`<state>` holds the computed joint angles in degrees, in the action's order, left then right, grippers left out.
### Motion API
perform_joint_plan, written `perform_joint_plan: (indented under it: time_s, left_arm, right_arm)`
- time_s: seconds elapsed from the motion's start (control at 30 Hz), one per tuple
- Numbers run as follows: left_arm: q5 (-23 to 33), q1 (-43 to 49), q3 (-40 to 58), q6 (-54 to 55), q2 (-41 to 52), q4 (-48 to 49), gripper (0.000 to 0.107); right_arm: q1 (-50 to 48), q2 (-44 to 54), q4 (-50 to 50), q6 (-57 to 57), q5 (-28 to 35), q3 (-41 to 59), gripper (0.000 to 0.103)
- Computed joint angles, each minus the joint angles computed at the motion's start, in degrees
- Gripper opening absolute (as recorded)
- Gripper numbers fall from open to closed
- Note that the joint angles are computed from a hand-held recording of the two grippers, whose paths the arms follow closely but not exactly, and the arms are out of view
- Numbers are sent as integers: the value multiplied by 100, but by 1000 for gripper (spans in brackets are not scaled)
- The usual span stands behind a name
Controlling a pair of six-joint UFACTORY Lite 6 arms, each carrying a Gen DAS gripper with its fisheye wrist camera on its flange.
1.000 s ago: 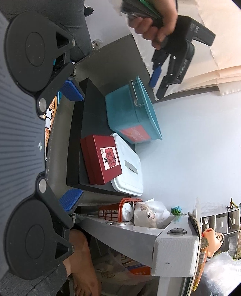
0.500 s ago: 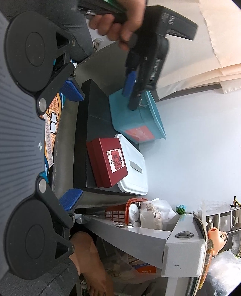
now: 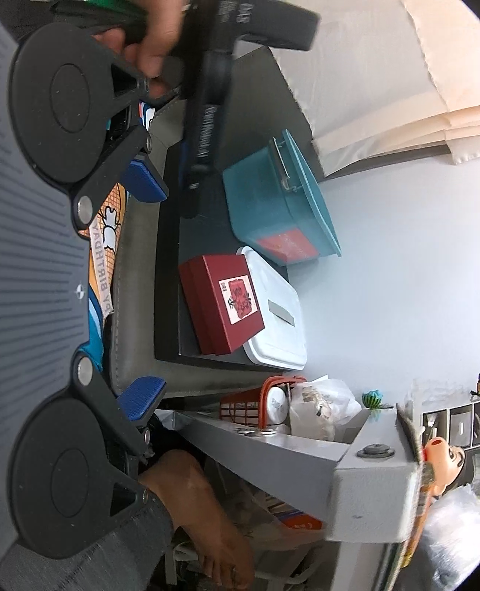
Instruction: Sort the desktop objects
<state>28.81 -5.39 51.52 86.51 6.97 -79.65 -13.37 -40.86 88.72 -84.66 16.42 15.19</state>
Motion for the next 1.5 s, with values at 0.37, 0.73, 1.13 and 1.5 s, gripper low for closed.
perform_joint_plan:
  time_s: [0.37, 0.73, 1.13, 1.5]
  left_arm:
    - [-46, 59, 259, 369, 462, -249, 49]
    - [6, -94, 1611, -492, 1411, 509, 49]
    - [222, -176, 2446, -738, 2109, 602, 49]
    - [342, -232, 2830, -792, 2541, 380, 49]
  right_arm:
    - [263, 1223, 939, -1225, -217, 741, 103]
    - [89, 2999, 1830, -2487, -186, 2136, 103]
    - [-48, 4397, 2737, -2752, 5, 3119, 102]
    - [98, 5223, 4396, -3743, 210, 3533, 102]
